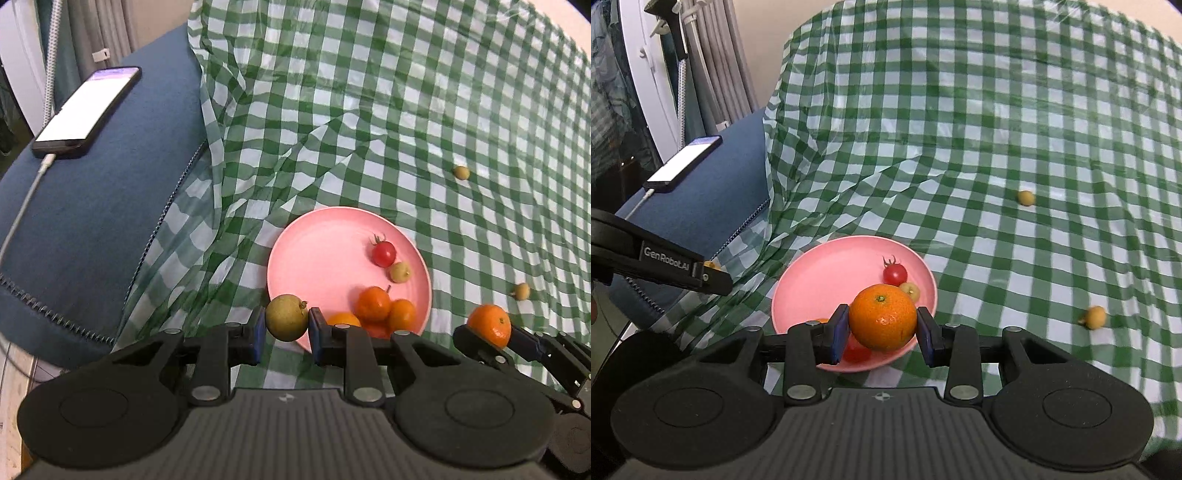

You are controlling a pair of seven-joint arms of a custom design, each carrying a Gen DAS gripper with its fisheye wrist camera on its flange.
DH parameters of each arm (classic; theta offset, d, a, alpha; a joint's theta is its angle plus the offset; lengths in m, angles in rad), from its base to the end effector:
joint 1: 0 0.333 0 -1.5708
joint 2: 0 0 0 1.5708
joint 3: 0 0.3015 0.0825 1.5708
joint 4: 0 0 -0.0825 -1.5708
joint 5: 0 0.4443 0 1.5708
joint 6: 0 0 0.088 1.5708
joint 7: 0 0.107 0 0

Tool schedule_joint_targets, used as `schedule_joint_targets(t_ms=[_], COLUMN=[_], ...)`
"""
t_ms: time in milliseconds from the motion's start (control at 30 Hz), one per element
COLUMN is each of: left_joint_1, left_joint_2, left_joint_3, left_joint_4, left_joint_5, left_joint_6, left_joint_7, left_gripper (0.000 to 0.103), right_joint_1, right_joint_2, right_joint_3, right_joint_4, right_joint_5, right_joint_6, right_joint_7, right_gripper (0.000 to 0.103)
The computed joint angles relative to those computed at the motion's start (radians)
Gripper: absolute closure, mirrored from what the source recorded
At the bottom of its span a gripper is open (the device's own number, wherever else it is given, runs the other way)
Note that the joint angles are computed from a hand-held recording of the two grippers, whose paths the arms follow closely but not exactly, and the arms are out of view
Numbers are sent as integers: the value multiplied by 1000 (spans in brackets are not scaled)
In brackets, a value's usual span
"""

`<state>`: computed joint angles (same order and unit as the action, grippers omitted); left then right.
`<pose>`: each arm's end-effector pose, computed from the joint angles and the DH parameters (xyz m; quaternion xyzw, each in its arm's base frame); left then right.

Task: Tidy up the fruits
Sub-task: 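Carry both fruits to the pink plate and release the orange from the right tool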

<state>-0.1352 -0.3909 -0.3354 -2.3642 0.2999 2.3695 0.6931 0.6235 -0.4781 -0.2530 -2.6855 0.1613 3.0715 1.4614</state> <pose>0.4702 -0.2407 0.4697 -0.7572 0.6007 -0.1554 0.2038 0.4519 0.1638 0.4291 -0.7314 0.5399 -0.1706 0.3801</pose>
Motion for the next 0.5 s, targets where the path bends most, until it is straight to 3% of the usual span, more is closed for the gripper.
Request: schedule_joint_targets(t_ms=[300,500], left_joint_1=[6,-13], left_joint_2=[187,278], left_joint_3=[38,73], left_joint_4=[109,158], left_joint_5=[47,64], left_joint_6=[-7,-8], left_joint_7=[31,62], left_gripper=[76,76], right_joint_1=[127,87], right_joint_2=[238,340], right_joint_3=[-86,-41], right_joint_4=[190,269], right_joint_5=[169,250], right_joint_6=[-29,-73], right_joint_7=[-155,-209], right_gripper=[63,63])
